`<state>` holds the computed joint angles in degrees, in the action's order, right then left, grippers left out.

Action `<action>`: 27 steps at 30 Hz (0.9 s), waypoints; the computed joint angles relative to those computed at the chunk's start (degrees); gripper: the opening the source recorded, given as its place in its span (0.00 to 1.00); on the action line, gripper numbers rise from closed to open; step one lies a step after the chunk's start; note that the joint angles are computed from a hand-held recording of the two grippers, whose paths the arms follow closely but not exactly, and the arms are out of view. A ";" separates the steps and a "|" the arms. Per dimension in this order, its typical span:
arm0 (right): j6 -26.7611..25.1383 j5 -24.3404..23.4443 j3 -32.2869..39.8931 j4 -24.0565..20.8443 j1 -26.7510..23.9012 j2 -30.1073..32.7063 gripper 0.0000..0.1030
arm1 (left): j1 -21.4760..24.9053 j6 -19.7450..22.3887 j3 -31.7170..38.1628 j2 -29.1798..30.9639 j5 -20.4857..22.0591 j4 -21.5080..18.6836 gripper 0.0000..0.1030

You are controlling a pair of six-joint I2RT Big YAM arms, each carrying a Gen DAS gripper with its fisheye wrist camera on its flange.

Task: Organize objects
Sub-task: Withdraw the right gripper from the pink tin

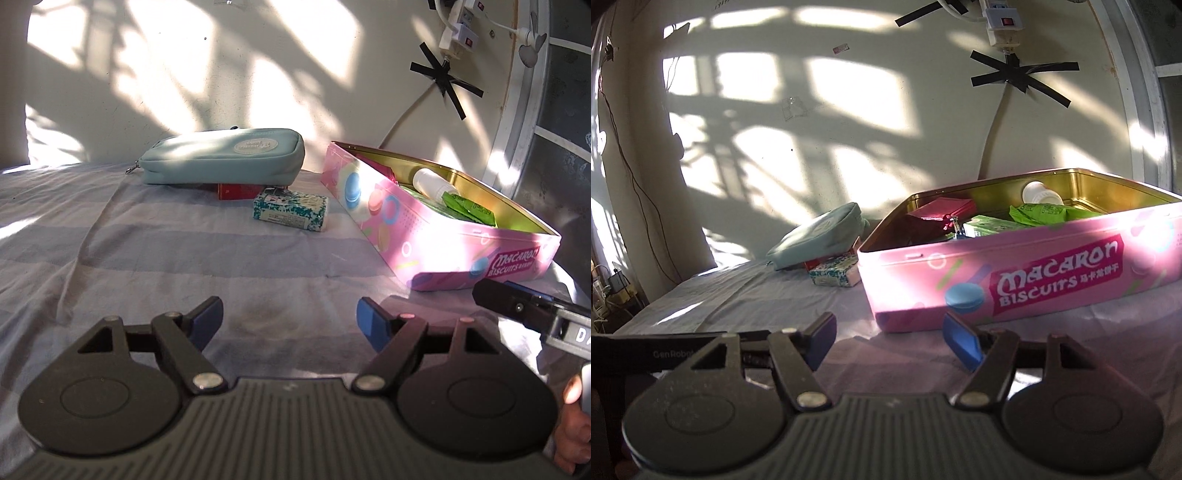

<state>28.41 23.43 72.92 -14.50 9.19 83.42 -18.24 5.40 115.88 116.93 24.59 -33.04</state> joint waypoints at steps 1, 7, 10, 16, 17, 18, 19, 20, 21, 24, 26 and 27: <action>1.05 -0.59 -0.06 -0.29 -0.33 -0.04 0.64 | 0.11 -0.40 -0.03 0.04 0.23 0.03 0.79; 5.13 -4.51 -0.42 -0.99 -2.04 -0.04 0.64 | 0.51 -2.59 2.37 1.44 0.55 -3.17 0.79; 4.80 -5.25 -0.11 -1.38 -2.15 0.20 0.66 | 0.62 -3.29 2.83 1.71 0.89 -3.55 0.82; 5.24 -5.46 0.21 -1.91 -2.26 0.43 0.68 | 0.63 -3.32 2.97 1.79 0.91 -3.65 0.85; 5.24 -5.42 0.23 -1.97 -2.25 0.44 0.68 | 0.63 -3.33 2.94 1.77 0.91 -3.64 0.85; 5.22 -5.42 0.28 -2.00 -2.25 0.48 0.68 | 0.63 -3.35 2.90 1.75 0.89 -3.61 0.85; 5.22 -5.42 0.28 -2.00 -2.25 0.48 0.68 | 0.63 -3.39 2.92 1.76 0.86 -3.60 0.86; 5.22 -5.42 0.28 -2.00 -2.25 0.48 0.68 | 0.63 -3.39 2.92 1.76 0.86 -3.60 0.86; 5.22 -5.45 0.28 -1.99 -2.27 0.48 0.68 | 0.63 -3.40 2.95 1.78 0.89 -3.61 0.86; 5.22 -5.45 0.28 -1.99 -2.27 0.48 0.69 | 0.64 -3.38 3.03 1.84 0.89 -3.66 0.86; 5.25 -5.47 0.24 -1.87 -2.29 0.49 0.69 | 0.63 -3.36 3.00 1.80 0.88 -3.66 0.87; 5.28 -5.51 0.24 -1.82 -2.31 0.50 0.69 | 0.63 -3.36 3.00 1.80 0.88 -3.66 0.87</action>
